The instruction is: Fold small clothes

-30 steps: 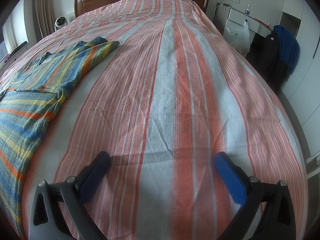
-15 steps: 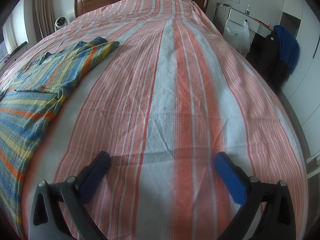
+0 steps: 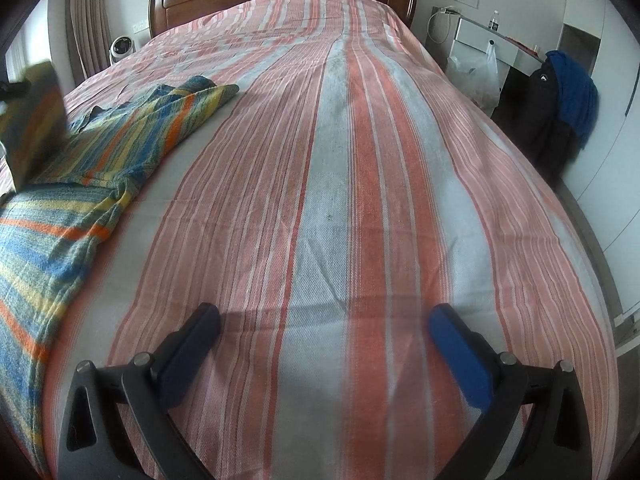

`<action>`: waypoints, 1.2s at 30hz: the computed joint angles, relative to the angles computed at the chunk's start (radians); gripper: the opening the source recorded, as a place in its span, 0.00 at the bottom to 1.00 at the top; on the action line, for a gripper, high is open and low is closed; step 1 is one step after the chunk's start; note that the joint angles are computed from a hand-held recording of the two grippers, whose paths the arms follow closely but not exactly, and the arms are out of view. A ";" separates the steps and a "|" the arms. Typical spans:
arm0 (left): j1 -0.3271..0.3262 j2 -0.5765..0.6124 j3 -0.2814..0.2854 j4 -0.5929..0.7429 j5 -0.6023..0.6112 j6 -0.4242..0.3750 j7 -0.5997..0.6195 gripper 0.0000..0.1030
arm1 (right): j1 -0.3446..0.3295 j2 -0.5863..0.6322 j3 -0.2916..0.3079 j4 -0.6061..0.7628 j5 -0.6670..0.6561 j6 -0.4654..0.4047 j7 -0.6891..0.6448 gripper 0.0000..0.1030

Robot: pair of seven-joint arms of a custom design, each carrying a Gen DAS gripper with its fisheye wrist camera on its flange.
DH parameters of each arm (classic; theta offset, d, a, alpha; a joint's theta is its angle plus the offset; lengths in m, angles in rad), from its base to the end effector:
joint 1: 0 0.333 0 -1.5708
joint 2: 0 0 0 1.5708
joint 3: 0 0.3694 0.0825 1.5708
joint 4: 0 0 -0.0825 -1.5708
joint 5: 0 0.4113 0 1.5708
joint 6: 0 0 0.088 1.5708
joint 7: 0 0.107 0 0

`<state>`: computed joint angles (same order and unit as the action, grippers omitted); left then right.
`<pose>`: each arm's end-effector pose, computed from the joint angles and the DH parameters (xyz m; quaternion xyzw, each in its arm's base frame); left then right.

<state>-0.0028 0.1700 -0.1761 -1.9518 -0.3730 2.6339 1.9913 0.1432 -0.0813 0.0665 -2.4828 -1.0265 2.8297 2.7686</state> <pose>0.6573 -0.1033 0.4878 -0.5652 0.7738 -0.2650 0.1077 0.4769 0.1462 0.3821 -0.6515 0.6927 -0.2630 0.1629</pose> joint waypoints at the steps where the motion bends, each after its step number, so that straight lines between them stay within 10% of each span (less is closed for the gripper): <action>1: 0.020 -0.001 -0.018 -0.015 -0.018 0.023 -0.003 0.83 | 0.000 0.000 0.000 0.000 -0.001 0.000 0.000 1.00; 5: 0.047 -0.012 -0.003 -0.030 -0.156 0.012 0.079 0.89 | 0.000 0.000 -0.001 0.000 -0.004 0.001 0.003 1.00; 12: -0.001 0.028 0.124 -0.094 0.333 0.048 -0.258 0.83 | 0.001 0.000 0.000 0.001 -0.002 -0.001 0.002 1.00; 15: 0.152 -0.041 0.019 -0.146 -0.054 0.062 0.047 0.87 | 0.001 0.000 -0.001 0.000 -0.003 0.000 0.003 1.00; 18: 0.218 -0.094 0.050 -0.137 -0.337 -0.026 0.300 0.93 | 0.000 0.001 -0.001 0.001 -0.006 0.001 0.006 1.00; 21: 0.231 -0.098 0.109 -0.122 -0.346 -0.074 0.395 0.93 | 0.001 0.001 -0.001 0.001 -0.005 0.000 0.005 1.00; 32: 0.279 0.037 0.104 -0.198 -0.271 0.314 0.283 1.00 | 0.001 0.002 -0.001 0.002 -0.008 0.001 0.008 1.00; 36: 0.204 0.032 0.174 -0.239 -0.023 0.388 0.093 1.00 | 0.001 0.002 -0.002 0.002 -0.009 0.001 0.009 1.00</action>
